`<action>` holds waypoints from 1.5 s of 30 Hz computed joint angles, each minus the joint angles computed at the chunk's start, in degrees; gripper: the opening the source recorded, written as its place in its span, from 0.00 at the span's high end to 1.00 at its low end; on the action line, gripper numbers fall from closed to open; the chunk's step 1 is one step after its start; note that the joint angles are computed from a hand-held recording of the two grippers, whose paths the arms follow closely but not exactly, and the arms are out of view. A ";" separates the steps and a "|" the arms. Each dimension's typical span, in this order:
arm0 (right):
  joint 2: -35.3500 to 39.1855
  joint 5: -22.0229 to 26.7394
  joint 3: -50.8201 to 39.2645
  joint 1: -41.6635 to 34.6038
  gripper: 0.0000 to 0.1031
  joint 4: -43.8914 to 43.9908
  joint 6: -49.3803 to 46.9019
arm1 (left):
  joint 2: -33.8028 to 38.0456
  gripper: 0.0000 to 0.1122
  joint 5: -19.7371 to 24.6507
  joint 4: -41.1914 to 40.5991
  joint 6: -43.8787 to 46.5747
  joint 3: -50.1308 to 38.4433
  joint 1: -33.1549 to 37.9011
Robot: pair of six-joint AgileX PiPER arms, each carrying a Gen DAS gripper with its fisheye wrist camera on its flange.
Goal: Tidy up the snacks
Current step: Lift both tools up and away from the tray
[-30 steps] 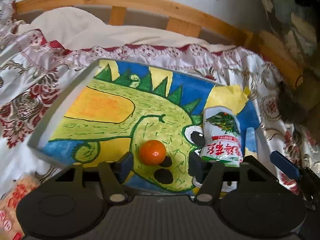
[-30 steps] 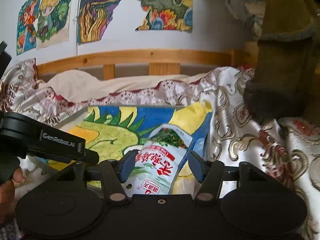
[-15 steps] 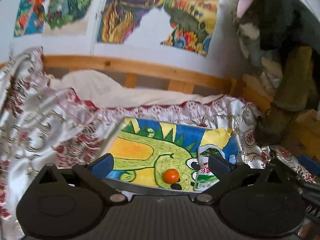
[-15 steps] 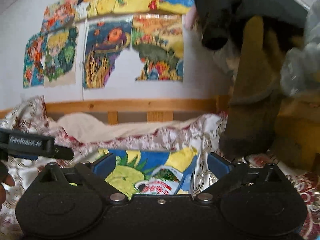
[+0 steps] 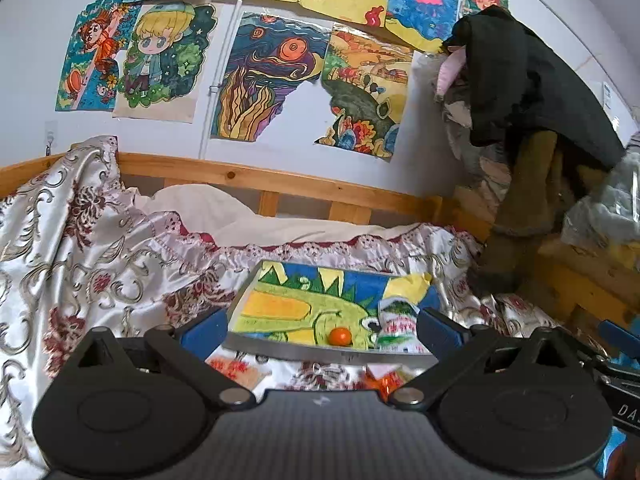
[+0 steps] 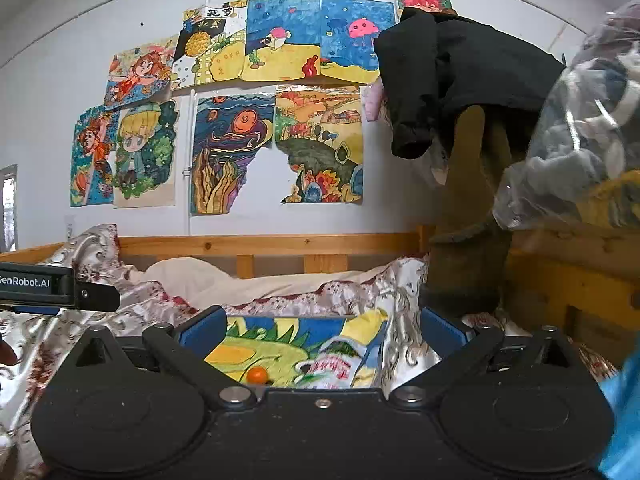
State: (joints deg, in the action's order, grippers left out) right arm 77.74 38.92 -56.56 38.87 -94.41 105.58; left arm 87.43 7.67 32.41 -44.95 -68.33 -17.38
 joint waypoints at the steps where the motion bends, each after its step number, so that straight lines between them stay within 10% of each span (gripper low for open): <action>1: -0.88 1.36 0.94 1.57 0.01 0.60 -0.21 | -1.48 0.09 -0.35 1.68 -1.48 1.94 0.02; 17: -6.36 23.48 6.12 25.88 0.01 11.97 -2.63 | -19.13 0.09 -2.19 34.00 -27.26 23.42 -0.82; 45: -4.56 24.29 3.73 28.80 0.01 22.91 -10.66 | -20.41 0.09 13.10 4.71 2.13 24.47 -2.83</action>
